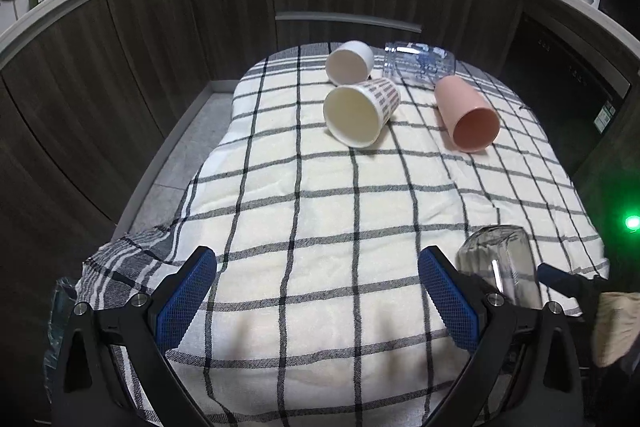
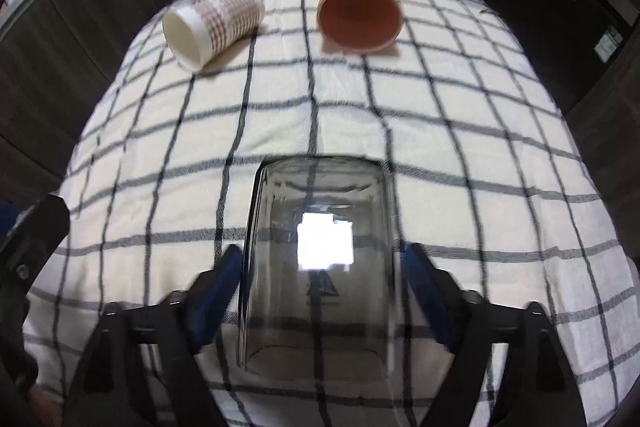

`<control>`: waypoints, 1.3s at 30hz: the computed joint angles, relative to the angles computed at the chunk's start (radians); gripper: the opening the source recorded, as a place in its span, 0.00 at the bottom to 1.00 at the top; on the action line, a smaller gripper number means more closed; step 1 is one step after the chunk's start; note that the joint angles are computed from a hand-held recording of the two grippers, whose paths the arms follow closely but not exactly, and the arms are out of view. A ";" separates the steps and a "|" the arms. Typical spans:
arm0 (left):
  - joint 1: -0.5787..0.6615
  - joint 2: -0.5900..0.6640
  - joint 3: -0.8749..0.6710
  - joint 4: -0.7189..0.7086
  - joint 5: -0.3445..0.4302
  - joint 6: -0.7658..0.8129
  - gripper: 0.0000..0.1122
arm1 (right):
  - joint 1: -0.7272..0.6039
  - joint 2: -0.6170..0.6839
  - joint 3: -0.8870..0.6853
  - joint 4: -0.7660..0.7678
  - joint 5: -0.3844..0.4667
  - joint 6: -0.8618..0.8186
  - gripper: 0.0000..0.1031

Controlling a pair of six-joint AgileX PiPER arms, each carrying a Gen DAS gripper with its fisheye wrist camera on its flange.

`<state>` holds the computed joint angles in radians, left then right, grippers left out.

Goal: Flip cup upside down
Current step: 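Bring the glass cup to the left gripper while the right gripper holds it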

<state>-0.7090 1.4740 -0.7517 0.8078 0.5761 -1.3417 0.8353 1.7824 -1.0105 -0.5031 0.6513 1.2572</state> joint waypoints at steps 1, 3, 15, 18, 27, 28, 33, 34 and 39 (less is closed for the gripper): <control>-0.007 -0.003 -0.007 -0.005 0.006 0.008 0.91 | 0.002 -0.017 0.008 -0.009 0.001 0.013 0.85; -0.016 -0.007 -0.024 -0.020 0.013 0.029 0.91 | -0.003 -0.070 0.033 -0.029 0.005 0.038 0.85; -0.071 0.072 -0.180 -0.159 0.049 0.158 0.91 | -0.074 -0.299 0.155 -0.174 0.029 0.168 0.85; -0.091 0.104 -0.220 -0.194 0.055 0.190 0.91 | -0.098 -0.329 0.179 -0.209 0.036 0.199 0.85; -0.151 0.245 -0.395 -0.332 0.115 0.298 0.91 | -0.200 -0.476 0.300 -0.345 0.048 0.285 0.85; -0.159 0.263 -0.417 -0.335 0.129 0.303 0.91 | -0.212 -0.487 0.311 -0.359 0.043 0.289 0.85; -0.188 0.353 -0.529 -0.356 0.203 0.323 0.91 | -0.263 -0.513 0.345 -0.418 0.015 0.296 0.85; -0.188 0.367 -0.543 -0.360 0.213 0.322 0.91 | -0.265 -0.517 0.350 -0.432 0.016 0.301 0.85; -0.159 0.447 -0.620 -0.463 0.260 0.402 0.91 | -0.289 -0.520 0.370 -0.499 -0.006 0.337 0.85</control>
<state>-0.8681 1.9212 -1.3722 0.3450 0.8358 -0.9397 0.5467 1.2625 -0.6407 -1.0020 0.6456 1.5946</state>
